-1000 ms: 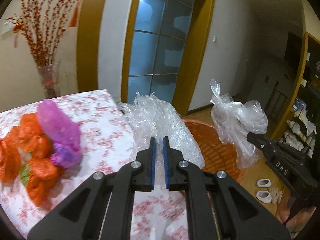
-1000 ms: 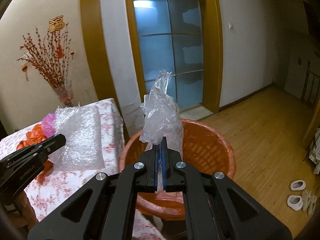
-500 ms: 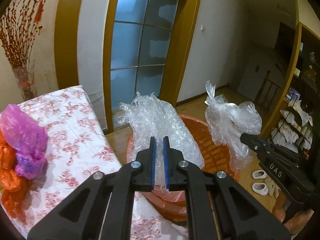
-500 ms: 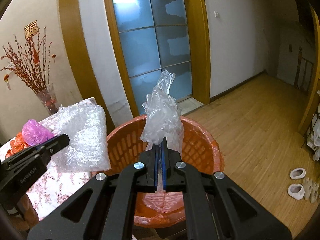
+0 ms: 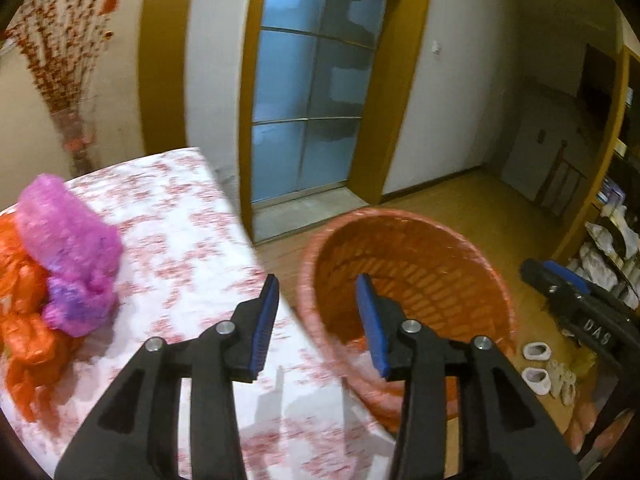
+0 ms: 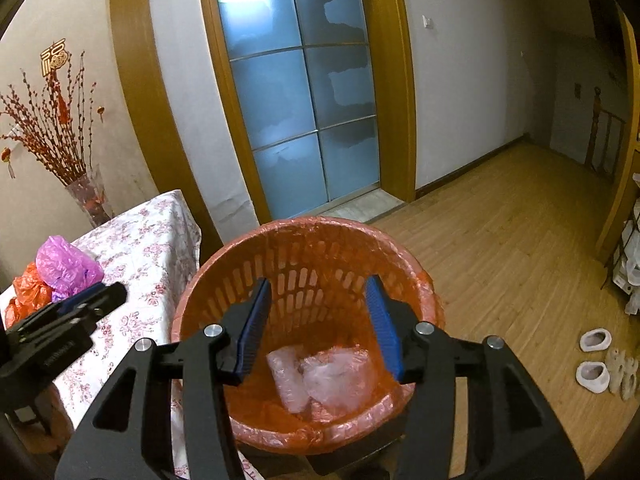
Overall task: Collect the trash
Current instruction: 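Grasp the orange bag with the left gripper while the right gripper grasps the pink bag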
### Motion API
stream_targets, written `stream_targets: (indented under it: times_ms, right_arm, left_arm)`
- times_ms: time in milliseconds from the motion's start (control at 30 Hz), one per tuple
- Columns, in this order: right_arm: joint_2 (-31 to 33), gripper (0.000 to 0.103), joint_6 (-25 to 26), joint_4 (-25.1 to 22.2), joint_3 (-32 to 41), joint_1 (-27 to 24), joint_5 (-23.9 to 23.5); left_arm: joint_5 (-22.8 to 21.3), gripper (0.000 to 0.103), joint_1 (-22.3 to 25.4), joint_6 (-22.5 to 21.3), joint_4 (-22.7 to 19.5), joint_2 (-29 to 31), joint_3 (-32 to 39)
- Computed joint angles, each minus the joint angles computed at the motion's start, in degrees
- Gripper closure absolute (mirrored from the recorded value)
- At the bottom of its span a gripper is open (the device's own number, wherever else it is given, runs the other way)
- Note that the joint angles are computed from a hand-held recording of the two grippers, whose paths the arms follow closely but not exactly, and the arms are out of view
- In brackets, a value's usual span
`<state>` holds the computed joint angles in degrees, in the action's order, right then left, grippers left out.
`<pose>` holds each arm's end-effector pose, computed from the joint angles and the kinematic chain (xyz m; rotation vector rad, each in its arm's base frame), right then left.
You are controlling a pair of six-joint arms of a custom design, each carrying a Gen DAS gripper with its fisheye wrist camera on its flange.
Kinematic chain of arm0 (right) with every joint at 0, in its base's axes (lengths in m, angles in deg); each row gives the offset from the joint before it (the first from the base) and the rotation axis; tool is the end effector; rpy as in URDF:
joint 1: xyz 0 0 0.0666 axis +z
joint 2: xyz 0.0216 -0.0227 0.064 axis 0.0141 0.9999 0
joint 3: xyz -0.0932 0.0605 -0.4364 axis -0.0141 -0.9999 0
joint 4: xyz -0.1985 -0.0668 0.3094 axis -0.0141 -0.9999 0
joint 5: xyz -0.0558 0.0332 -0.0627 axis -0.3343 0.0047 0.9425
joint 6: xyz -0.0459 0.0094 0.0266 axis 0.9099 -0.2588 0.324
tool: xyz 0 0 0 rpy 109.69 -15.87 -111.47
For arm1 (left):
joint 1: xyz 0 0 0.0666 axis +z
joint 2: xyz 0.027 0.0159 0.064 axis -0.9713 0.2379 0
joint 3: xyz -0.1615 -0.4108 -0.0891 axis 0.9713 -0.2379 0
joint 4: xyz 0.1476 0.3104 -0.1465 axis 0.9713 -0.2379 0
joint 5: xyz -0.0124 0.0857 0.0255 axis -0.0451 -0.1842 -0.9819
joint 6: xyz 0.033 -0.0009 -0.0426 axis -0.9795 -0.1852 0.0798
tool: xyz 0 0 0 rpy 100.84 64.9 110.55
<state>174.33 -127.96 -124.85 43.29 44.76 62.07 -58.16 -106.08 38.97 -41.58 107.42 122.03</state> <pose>0.3710 0.3205 0.4384 0.5798 2.0857 -0.0778 0.4457 -0.2612 0.4505 0.5661 2.1947 -0.4571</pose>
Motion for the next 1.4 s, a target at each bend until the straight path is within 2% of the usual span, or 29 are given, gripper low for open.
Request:
stream_targets:
  times_ms: [267, 533, 767, 967, 1100, 1400]
  right_arm:
    - [2.9, 0.052, 2.5, -0.9, 4.1, 1.7, -0.4]
    - [8.2, 0.053, 9.1, 0.9, 11.2, 3.6, -3.6]
    - [14.8, 0.053, 14.9, 3.0, 19.9, 4.4, -9.7]
    - [21.8, 0.053, 18.9, 2.1, 29.9, 4.6, -15.6]
    - [27.8, 0.053, 19.9, -0.9, 39.3, 3.8, -20.0]
    - [40.0, 0.053, 20.1, -11.5, 60.3, 2.8, -24.8]
  left_arm:
    - [-4.0, 0.054, 4.7, -1.7, 1.0, -4.8, -4.3]
    - [-4.3, 0.05, 12.8, -2.6, 1.3, -10.0, -8.5]
    - [-3.7, 0.049, 21.0, -3.4, 0.7, -12.4, -10.2]
    - [-2.3, 0.048, 28.0, -3.0, 0.0, -12.0, -9.9]
    - [-1.2, 0.048, 30.8, -2.7, -0.1, -10.9, -9.1]
    - [1.3, 0.044, 34.3, -2.0, -0.9, -7.9, -6.8]
